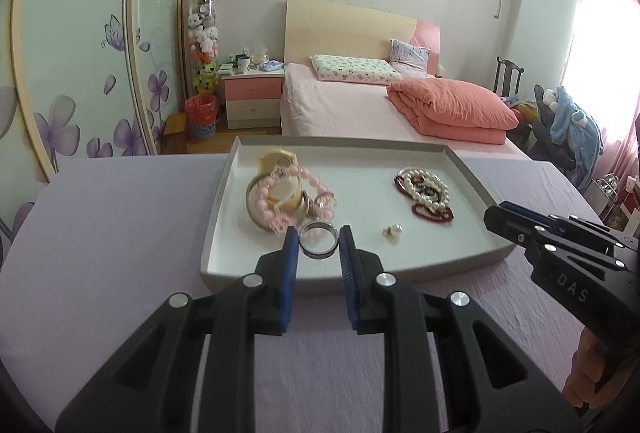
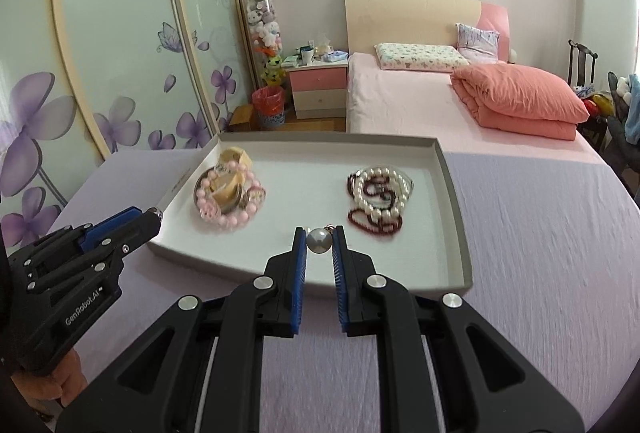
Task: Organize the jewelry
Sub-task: 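Carry the ring and pearl with both tools over the tray, then open both tools to drop the ring and pearl into the tray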
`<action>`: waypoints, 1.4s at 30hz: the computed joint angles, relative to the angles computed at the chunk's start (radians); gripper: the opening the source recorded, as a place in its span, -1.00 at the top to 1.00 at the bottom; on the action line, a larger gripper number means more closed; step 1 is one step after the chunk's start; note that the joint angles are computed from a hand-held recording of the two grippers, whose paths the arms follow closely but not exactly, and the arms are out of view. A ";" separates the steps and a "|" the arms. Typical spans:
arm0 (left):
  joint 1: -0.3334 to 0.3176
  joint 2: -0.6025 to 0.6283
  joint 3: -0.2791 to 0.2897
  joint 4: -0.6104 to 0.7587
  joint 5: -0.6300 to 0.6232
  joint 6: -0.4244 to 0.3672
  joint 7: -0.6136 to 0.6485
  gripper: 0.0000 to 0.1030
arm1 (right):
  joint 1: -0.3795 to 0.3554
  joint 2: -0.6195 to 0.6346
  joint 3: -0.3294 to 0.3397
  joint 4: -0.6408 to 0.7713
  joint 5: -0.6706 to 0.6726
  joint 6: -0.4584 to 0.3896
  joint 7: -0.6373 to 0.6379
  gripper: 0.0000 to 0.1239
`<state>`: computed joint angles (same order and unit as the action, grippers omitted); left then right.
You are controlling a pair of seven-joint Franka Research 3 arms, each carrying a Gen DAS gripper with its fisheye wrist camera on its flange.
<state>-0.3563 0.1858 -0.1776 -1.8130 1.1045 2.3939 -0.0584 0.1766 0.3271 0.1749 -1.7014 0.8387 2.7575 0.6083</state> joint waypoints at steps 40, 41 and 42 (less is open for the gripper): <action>0.015 0.229 0.142 0.210 -0.124 0.183 0.156 0.32 | 0.028 0.380 -0.029 0.470 -0.377 -0.065 0.495 0.28; 0.016 0.226 0.142 0.206 -0.122 0.188 0.151 0.30 | 0.025 0.373 -0.027 0.461 -0.373 -0.059 0.497 0.27; 0.015 0.223 0.143 0.203 -0.118 0.191 0.143 0.28 | 0.022 0.369 -0.024 0.457 -0.370 -0.054 0.497 0.27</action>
<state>-0.3410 0.4083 -0.0344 -1.6097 0.9870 2.5850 0.0844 0.1987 0.6964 0.1510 -1.2446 0.4686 2.7037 1.1052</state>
